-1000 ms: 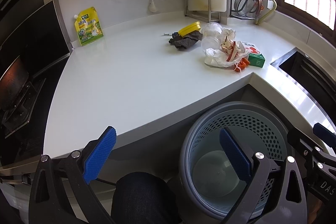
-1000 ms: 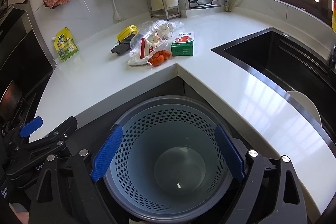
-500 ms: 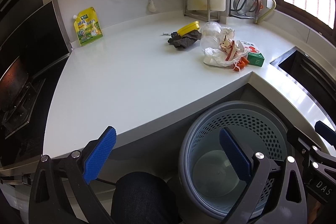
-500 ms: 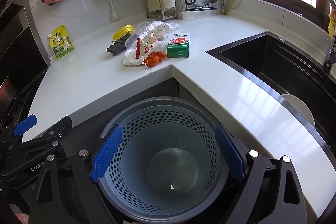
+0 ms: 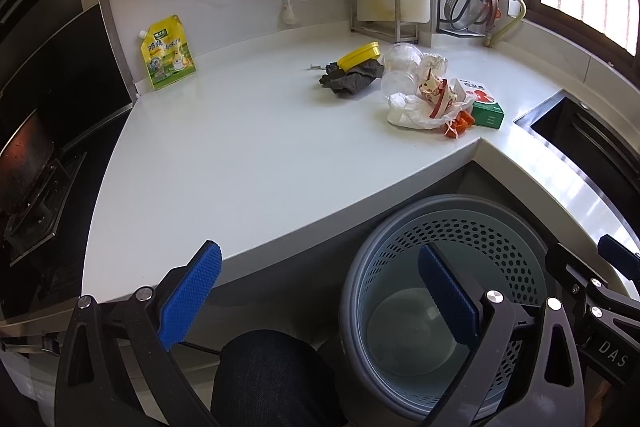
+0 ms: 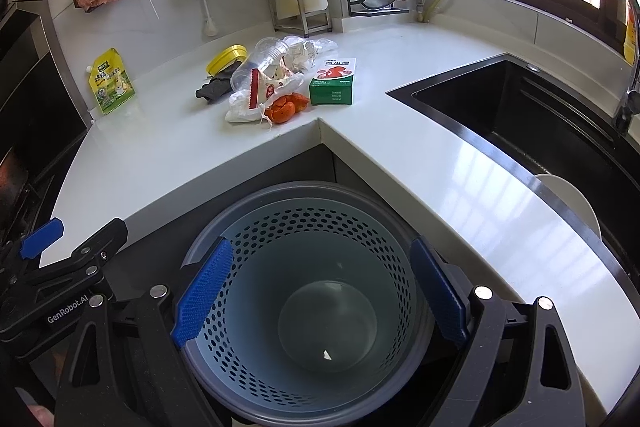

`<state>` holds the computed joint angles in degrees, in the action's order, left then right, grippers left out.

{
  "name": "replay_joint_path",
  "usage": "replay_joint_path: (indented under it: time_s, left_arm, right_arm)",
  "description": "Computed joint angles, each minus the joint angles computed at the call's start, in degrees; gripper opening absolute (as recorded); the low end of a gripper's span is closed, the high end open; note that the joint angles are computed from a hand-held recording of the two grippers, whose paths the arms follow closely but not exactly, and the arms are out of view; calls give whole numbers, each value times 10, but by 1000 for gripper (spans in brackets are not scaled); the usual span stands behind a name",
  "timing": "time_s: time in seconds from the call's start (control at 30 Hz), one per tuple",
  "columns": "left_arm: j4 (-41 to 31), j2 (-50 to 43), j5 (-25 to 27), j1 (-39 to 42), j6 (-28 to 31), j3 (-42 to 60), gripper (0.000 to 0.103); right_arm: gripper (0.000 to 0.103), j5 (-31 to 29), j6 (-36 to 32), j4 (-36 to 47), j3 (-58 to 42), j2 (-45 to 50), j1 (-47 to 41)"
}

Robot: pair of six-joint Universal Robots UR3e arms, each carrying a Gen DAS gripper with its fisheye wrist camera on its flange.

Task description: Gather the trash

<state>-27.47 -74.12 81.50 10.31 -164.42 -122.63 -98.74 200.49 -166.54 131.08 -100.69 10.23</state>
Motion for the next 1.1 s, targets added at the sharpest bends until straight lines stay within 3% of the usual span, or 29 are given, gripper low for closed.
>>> replay_joint_path:
  time_s: [0.2, 0.47, 0.7, 0.87, 1.1]
  left_arm:
    - [17, -45, 2, -11, -13, 27, 97]
    - [71, -165, 7, -33, -54, 120, 97]
    - [69, -279, 20, -68, -74, 262, 97]
    - [48, -347, 35, -91, -81, 354, 97]
    - [35, -393, 41, -106, -88, 409, 97]
  right_arm:
    - [86, 55, -17, -20, 25, -11, -53]
    - [86, 74, -59, -60, -4, 40, -107]
    - [86, 66, -106, -34, -108, 98, -132]
    - [86, 95, -111, 1, -196, 160, -160]
    - [86, 77, -116, 57, -342, 272, -154]
